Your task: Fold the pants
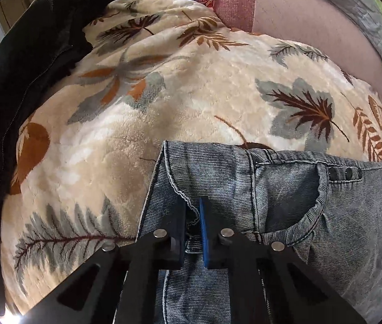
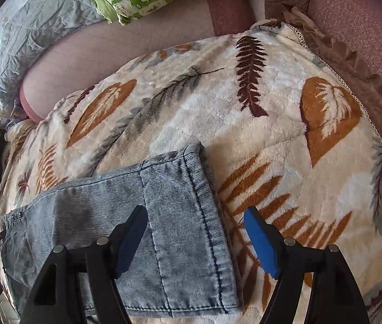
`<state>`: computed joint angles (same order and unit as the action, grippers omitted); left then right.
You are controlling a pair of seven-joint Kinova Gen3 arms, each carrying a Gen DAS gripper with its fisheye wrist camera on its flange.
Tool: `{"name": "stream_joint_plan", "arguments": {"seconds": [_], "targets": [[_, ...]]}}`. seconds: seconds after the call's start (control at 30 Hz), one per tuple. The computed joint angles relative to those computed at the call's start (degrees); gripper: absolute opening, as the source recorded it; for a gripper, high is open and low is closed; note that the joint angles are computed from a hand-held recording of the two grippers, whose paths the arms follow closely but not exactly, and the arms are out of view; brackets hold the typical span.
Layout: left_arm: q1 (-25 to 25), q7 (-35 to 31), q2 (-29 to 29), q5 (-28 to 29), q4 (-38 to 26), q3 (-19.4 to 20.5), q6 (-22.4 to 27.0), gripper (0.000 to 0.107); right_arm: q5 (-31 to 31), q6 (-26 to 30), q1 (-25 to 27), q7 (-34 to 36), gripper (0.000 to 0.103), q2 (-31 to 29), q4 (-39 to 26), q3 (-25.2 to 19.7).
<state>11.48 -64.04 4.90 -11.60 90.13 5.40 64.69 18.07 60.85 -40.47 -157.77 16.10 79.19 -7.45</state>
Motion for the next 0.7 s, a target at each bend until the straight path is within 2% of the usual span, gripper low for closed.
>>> {"name": "stream_joint_plan", "arguments": {"seconds": [0.03,0.1,0.13,0.2,0.23,0.33,0.4,0.43,0.5,0.53,0.57,0.6,0.63,0.7], "targets": [[0.5,0.9,0.3,-1.6,-0.4,0.1,0.1,0.005,-0.7,-0.3,0.7,1.0,0.076,0.7,-0.4,-0.2],[1.4,2.3,1.3,-4.6,-1.5,0.3,0.4,0.004,-2.9,1.8,2.8,5.1,0.045,3.3,-3.5,-2.1],[1.8,3.0,1.8,-6.3,-2.1,0.7,0.7,0.003,-2.6,4.1,2.2,6.5,0.024,4.7,-5.1,-1.7],[2.6,4.4,2.8,-9.8,-3.3,1.5,1.1,0.003,-0.3,7.9,0.1,6.4,0.011,5.6,-8.1,-0.8],[4.5,5.8,3.0,-12.1,-3.6,0.4,0.8,0.003,2.0,10.2,-2.6,5.5,0.007,5.8,-9.4,1.0],[7.7,9.4,3.7,-18.2,-4.2,-0.1,-0.2,0.003,6.9,14.7,-9.3,2.5,0.008,4.7,-10.8,6.0],[8.6,8.9,7.4,-18.5,-5.8,-0.4,2.6,0.004,5.8,16.8,-9.1,2.9,0.01,7.1,-11.1,5.3],[8.4,9.4,8.5,-18.9,-5.6,-0.1,3.0,0.007,5.7,16.4,-7.9,3.8,0.022,8.0,-9.8,3.4],[9.5,11.6,7.6,-19.9,-4.1,-1.2,1.4,0.007,7.2,13.4,-7.9,2.8,0.025,6.7,-7.6,3.0],[9.1,11.3,6.7,-19.0,-3.7,-1.1,0.9,0.016,7.0,11.1,-7.1,0.9,0.038,4.5,-5.6,2.7],[7.6,10.4,5.7,-18.0,-3.5,-0.2,0.3,0.035,5.8,8.8,-5.4,-1.4,0.063,2.2,-3.9,1.6],[7.2,10.4,4.5,-17.7,-3.0,-0.3,-0.4,0.044,5.5,6.4,-3.8,-3.4,0.072,0.2,-1.9,0.6],[7.6,11.4,3.1,-18.0,-2.4,-1.4,-1.3,0.049,6.2,5.0,-3.2,-4.5,0.073,-1.0,-0.6,0.6],[5.8,13.2,0.2,-16.9,-0.9,-1.7,-4.6,0.05,7.8,3.5,-3.4,-4.7,0.073,-1.9,0.0,1.7]]}}
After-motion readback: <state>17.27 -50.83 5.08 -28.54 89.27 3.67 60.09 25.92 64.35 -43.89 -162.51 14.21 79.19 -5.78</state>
